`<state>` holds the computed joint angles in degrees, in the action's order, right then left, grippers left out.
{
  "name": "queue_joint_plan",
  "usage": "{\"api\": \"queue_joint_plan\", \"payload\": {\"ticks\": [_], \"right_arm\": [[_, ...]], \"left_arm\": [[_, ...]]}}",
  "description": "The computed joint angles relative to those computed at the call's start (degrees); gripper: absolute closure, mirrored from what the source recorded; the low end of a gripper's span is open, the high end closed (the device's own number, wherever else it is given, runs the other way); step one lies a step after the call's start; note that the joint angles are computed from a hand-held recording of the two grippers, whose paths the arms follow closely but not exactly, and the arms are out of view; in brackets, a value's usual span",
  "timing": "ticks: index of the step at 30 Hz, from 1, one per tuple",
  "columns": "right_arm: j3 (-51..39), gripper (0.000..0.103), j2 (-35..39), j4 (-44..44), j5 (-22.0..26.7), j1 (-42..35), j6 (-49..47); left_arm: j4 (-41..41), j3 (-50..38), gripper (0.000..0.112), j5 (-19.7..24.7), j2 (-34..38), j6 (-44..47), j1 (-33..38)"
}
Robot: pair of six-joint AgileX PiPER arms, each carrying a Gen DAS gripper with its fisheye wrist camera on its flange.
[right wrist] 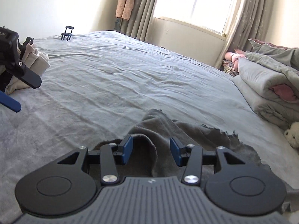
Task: Fold clothes
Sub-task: 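Fold the held sleeve across the sweatshirt body with the right gripper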
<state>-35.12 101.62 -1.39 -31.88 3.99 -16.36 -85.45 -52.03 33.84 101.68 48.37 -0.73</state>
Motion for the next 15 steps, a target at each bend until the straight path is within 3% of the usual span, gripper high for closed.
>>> {"api": "queue_joint_plan", "payload": {"ticks": [2,3,4,6,11,15], "right_arm": [[-3.23,0.063,1.37,0.94,3.24,0.57,-0.26],[-4.37,0.087,1.69,2.6,5.22,0.97,-0.57],[-5.44,0.103,2.0,2.37,7.26,0.89,1.03],[-4.92,0.103,0.98,-3.55,8.41,-0.79,10.65],[-0.1,0.103,-2.41,-15.99,5.56,-4.96,36.65],[1.33,0.103,-2.7,-12.57,6.55,-3.31,31.64]], "left_arm": [[-1.86,-0.72,0.022,6.7,2.77,-1.22,2.22],[-2.64,-1.08,0.022,9.7,4.13,-1.82,3.04],[-3.32,-1.38,0.022,12.17,5.31,-2.27,3.58],[-4.23,-1.77,0.022,15.65,7.01,-3.13,4.17],[-6.98,-1.36,0.022,19.72,8.58,-3.75,4.86],[-8.78,-1.34,0.022,21.18,9.07,-3.46,4.96]]}}
